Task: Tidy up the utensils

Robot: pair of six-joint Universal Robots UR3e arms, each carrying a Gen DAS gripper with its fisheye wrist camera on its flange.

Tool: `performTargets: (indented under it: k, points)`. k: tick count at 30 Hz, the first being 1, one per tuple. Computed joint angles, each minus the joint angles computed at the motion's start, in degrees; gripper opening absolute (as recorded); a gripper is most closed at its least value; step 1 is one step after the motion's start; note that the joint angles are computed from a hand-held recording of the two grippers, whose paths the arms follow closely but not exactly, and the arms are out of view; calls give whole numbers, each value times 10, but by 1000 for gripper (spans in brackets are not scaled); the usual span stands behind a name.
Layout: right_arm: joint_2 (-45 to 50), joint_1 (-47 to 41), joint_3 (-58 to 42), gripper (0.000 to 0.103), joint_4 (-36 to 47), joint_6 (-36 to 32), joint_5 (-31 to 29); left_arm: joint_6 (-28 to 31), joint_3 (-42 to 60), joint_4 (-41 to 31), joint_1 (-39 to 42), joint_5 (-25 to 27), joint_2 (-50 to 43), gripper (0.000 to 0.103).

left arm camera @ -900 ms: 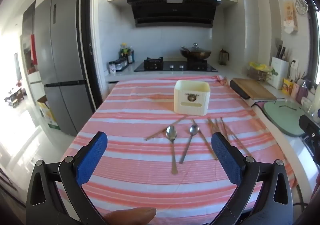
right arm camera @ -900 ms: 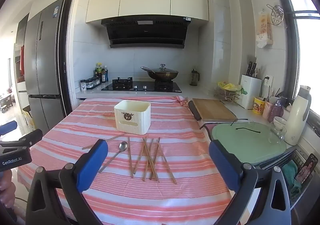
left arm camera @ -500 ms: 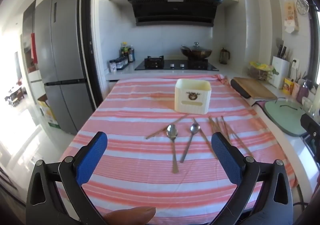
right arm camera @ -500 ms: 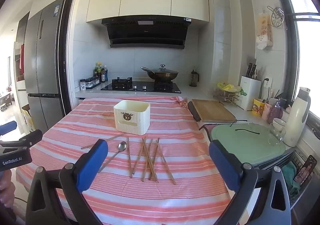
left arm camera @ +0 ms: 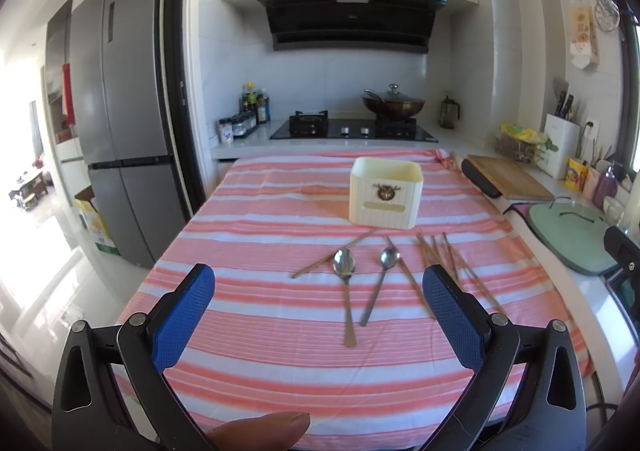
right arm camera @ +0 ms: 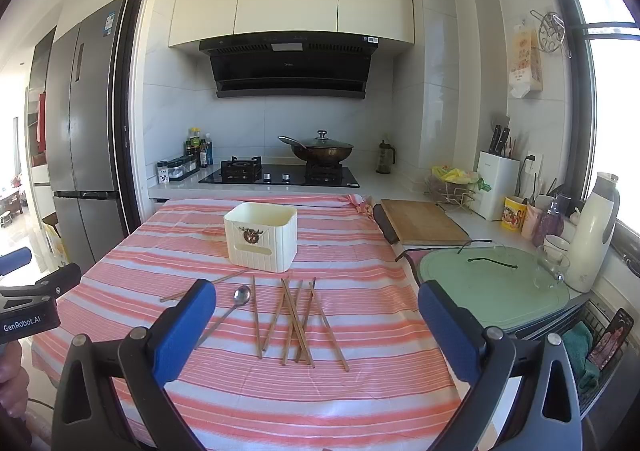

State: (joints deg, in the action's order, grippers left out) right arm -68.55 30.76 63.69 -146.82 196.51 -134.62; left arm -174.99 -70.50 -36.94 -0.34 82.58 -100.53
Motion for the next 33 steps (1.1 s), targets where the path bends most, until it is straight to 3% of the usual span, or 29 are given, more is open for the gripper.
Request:
performTargets:
  k: [33]
  points:
    - [4,-3,-3,103,-1,-1,1,3,-6,2,4,-3,-1,103]
